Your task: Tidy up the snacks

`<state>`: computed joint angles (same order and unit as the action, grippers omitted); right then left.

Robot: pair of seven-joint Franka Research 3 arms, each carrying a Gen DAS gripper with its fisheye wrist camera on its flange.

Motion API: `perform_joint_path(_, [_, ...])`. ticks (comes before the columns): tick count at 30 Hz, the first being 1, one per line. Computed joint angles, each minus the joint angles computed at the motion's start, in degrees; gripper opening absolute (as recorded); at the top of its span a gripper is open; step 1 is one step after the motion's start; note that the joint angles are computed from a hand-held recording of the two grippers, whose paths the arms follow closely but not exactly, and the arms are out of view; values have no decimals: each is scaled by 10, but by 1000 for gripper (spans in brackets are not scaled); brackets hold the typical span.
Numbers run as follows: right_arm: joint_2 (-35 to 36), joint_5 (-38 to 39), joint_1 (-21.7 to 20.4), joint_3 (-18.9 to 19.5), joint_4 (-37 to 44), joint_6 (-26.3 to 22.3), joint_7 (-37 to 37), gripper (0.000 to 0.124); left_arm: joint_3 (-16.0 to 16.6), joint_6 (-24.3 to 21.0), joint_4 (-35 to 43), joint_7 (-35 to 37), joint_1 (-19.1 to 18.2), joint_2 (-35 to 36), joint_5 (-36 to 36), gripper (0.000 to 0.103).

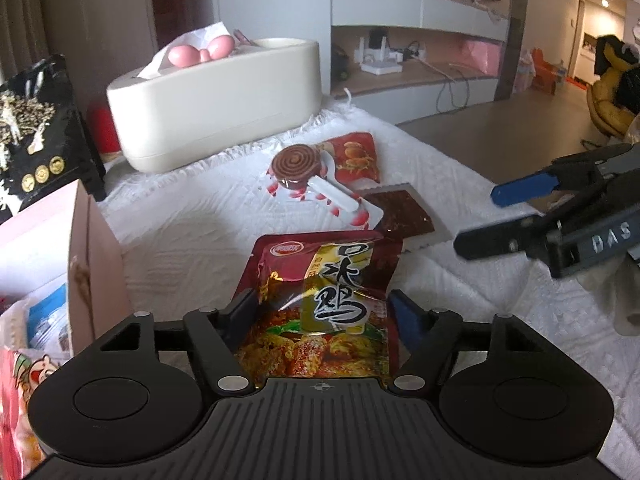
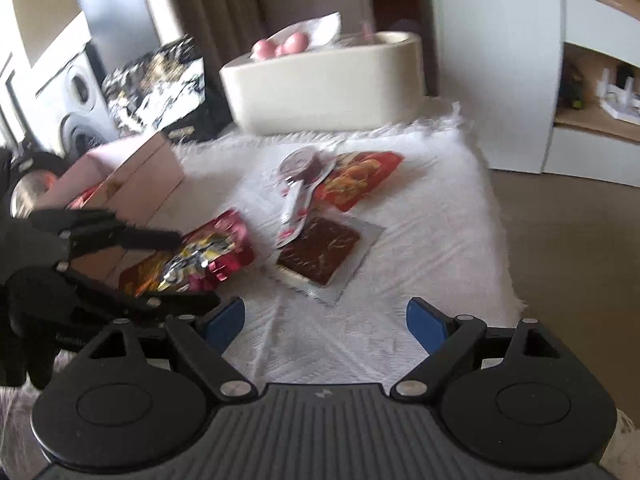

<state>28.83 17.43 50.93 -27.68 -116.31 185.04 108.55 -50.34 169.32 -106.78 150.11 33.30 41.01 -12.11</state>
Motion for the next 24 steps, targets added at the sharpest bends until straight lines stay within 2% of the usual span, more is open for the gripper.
perform_joint_path(1, [12, 6, 43, -46, -1, 0, 16, 89, -7, 5, -4, 1, 7, 1, -4, 72])
perform_joint_path(3, [33, 17, 104, -113, 0, -3, 38, 89, -22, 14, -13, 1, 23, 2, -7, 70])
perform_joint_path(4, [45, 23, 130, -144, 1, -4, 49, 89, -34, 16, -18, 2, 36, 4, -8, 69])
perform_joint_path(5, [52, 28, 142, -158, 2, -3, 55, 89, -46, 19, -24, 2, 49, 6, -8, 68])
perform_joint_path(8, [60, 42, 149, -169, 7, 5, 59, 89, -85, 25, -42, 2, 92, 15, 1, 61])
perform_joint_path(9, [63, 46, 149, -169, 11, 4, 58, 89, -96, 28, -48, -1, 105, 17, 5, 54])
perform_joint_path(12, [74, 50, 154, -177, 26, -4, 58, 89, -141, 38, -69, -4, 154, 29, 17, 47])
perform_joint_path(14, [85, 41, 151, -177, 45, -14, 57, 89, -156, 39, -78, -10, 173, 34, 29, 44])
perform_joint_path(18, [126, -3, 124, -173, 115, -43, 61, 87, -157, 39, -83, -29, 180, 35, 59, 44])
perform_joint_path(20, [170, -27, 118, -190, 168, -70, 75, 86, -150, 40, -85, -41, 173, 31, 76, 45])
perform_joint_path(23, [232, -59, 83, -191, 264, -116, 93, 84, -143, 41, -79, -58, 163, 42, 97, 52])
perform_joint_path(24, [247, -67, 66, -183, 295, -131, 97, 84, -136, 40, -75, -66, 156, 43, 104, 58])
